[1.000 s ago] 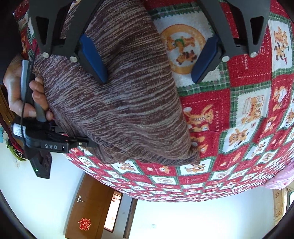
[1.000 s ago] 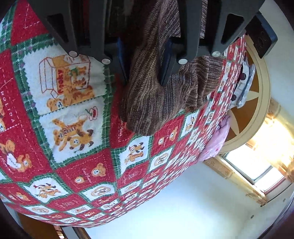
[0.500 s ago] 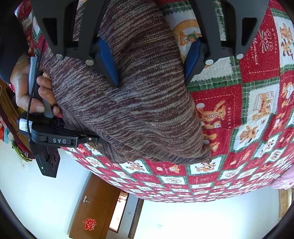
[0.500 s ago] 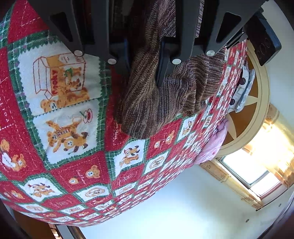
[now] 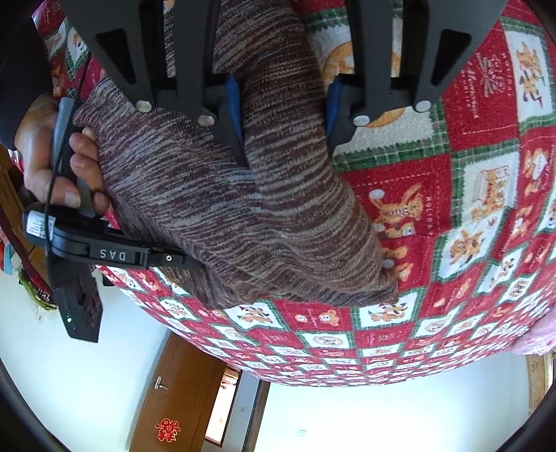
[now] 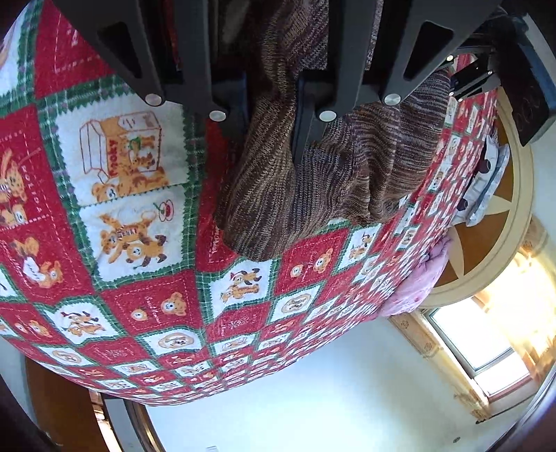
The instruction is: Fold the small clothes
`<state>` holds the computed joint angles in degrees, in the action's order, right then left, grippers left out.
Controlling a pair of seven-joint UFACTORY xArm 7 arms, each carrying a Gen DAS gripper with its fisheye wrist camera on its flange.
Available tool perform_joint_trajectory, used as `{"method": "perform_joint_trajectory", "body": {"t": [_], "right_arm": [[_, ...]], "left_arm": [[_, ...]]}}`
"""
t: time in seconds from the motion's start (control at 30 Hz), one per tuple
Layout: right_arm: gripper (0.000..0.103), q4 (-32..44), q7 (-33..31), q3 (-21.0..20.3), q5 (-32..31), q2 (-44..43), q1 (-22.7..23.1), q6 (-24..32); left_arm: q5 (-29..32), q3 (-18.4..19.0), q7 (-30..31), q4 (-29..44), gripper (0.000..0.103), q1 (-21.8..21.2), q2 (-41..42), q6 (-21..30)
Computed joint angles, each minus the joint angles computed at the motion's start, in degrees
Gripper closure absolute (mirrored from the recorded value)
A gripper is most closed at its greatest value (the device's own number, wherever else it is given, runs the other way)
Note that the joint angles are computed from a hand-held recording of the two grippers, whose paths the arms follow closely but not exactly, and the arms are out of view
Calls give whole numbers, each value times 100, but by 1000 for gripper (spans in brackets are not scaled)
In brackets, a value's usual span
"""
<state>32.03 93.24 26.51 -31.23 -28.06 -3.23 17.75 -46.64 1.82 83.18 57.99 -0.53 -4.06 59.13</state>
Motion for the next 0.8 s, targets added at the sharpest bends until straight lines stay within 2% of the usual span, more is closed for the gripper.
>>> {"method": "perform_joint_trajectory", "body": {"t": [0.13, 0.4, 0.6, 0.8], "right_arm": [[85, 35, 44, 33, 51, -127, 85, 46], [85, 339, 100, 255, 152, -159, 219, 178], [85, 701, 465, 626, -89, 18, 160, 156], [85, 1091, 1195, 1182, -675, 315, -128, -73]], "left_arm": [[136, 0, 18, -117, 72, -28, -190, -203], [548, 156, -153, -45, 74, 26, -394, 66], [651, 355, -81, -46, 75, 142, -603, 266], [644, 624, 142, 70, 75, 384, -670, 497]]}}
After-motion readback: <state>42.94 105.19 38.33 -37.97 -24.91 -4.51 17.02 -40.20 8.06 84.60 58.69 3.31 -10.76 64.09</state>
